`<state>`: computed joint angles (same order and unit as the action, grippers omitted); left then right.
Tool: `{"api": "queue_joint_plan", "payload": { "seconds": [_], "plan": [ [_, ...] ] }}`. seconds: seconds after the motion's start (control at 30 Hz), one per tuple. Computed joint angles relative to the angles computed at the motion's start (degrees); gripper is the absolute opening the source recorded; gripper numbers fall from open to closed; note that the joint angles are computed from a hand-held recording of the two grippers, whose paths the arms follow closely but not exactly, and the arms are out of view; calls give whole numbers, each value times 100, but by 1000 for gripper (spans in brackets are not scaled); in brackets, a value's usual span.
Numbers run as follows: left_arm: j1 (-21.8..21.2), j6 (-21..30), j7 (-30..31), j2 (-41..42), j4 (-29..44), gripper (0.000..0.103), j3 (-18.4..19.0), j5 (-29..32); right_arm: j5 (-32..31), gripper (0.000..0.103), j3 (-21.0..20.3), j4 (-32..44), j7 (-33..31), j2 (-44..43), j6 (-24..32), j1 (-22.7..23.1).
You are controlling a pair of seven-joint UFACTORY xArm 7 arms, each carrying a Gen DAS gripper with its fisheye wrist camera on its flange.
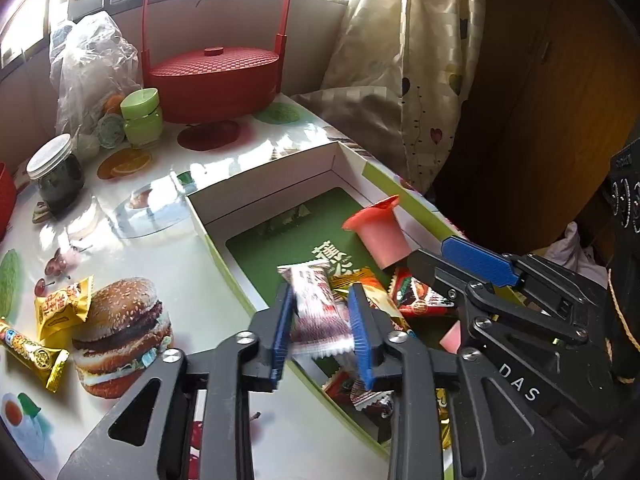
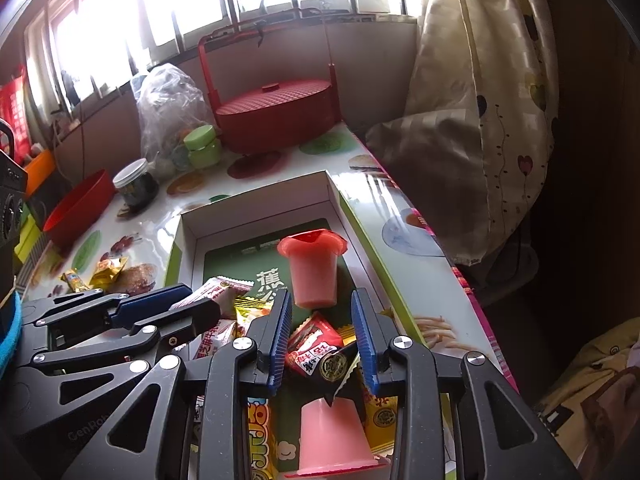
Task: Organize snacks
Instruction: 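Open the right tool dropping the jelly cup in the box while the left tool releases the candy, then move both tools back over the gold wafer bar and yellow peanut candy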
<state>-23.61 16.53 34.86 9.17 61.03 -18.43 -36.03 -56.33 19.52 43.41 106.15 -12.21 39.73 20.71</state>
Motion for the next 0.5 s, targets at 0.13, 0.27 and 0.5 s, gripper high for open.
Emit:
{"api": "queue_joint_plan", "payload": {
  "seconds": [0.13, 0.27, 0.5],
  "plan": [
    [15, -20, 174, -134, -90, 44, -33, -205, 38, 32, 28, -36, 41, -74, 79, 25],
    [-37, -46, 205, -253, -178, 45, 28, -285, 89, 35, 107, -63, 124, -155, 196, 49],
    [-109, -51, 427, -567, -409, 45, 133, -619, 163, 35, 256, -137, 288, -327, 311, 100]
  ]
}}
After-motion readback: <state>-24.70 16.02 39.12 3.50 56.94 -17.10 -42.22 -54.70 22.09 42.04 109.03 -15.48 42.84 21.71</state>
